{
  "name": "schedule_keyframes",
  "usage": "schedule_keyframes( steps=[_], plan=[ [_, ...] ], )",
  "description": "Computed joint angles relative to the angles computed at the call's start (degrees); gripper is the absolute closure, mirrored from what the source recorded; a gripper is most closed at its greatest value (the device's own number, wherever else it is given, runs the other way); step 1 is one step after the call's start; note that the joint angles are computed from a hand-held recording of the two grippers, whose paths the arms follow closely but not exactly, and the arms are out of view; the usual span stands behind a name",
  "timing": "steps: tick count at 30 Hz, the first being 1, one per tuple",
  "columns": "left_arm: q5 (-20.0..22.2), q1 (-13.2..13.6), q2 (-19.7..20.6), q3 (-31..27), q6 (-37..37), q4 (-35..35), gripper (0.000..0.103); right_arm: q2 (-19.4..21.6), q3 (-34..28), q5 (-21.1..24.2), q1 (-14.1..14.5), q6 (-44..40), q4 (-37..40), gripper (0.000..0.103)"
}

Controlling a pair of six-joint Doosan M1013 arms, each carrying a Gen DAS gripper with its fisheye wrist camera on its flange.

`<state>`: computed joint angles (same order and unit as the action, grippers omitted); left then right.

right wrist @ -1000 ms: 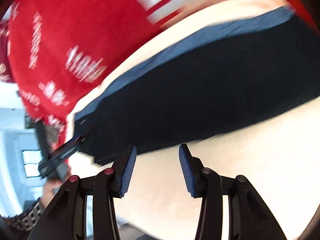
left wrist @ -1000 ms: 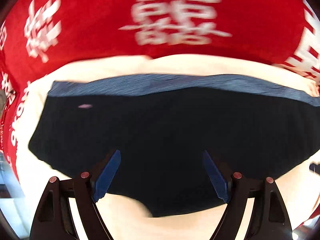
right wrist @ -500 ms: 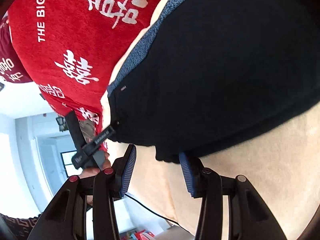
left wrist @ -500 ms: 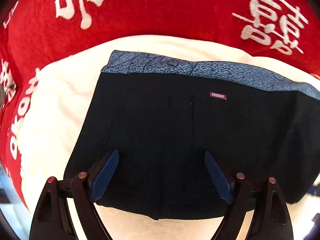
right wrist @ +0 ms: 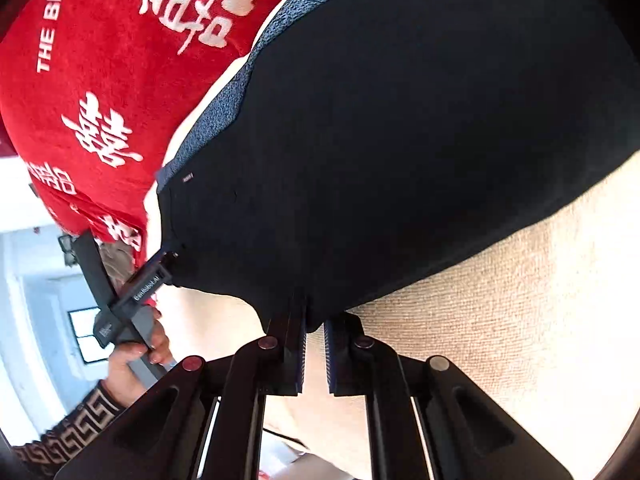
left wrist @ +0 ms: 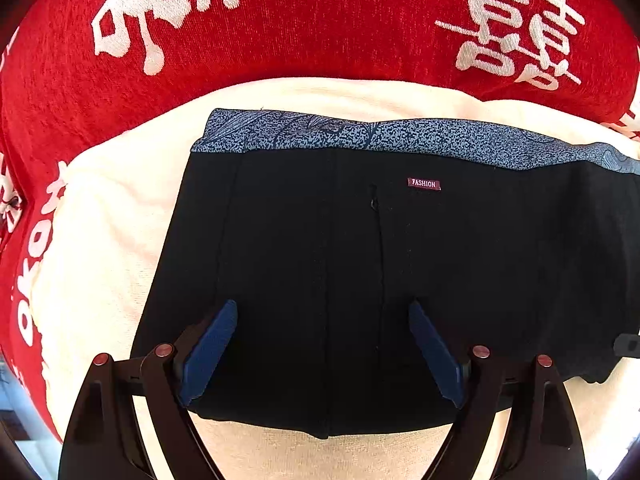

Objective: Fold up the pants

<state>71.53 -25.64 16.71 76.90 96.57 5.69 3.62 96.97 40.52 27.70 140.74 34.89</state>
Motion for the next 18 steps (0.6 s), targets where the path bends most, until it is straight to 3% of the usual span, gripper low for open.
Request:
schedule_keyframes(
  steps=[1, 4, 7, 10, 14, 18],
  plan=[
    [0.88, -0.33, 0.15, -0.42, -0.47, 0.85, 0.014, 0.11, -0.87, 1.7, -0.03, -0.26, -1.15, 0.094],
    [4.59, -1.78, 0.65, -2.29, -2.4, 2.67, 0.014, -0.5, -1.95, 6.63, -0.67, -1.28, -1.85, 0.079],
    [5.21, -3.04, 0.31, -3.67, -2.7, -1.77, 0.014, -2.09, -2.75, 10.87, -1.64, 1.97, -8.28, 0.076],
    [4.42, -5.32, 0.76, -4.69, -2.05, -5.58, 0.014, -3.44, -3.86, 14.59, -3.19, 4.31, -17.47, 0.067],
    [2.24, -9.59, 3.66, -7.22, -4.39, -6.44, 0.014, -2.28, -5.95, 17.49, -6.44, 0.04, -23.06, 0.066],
    [2.68, -12.37, 8.47, -11.64, -12.36, -4.01, 0.014, 0.75, -8.41, 17.12, -9.71, -6.77, -23.16, 0.066]
  ],
)
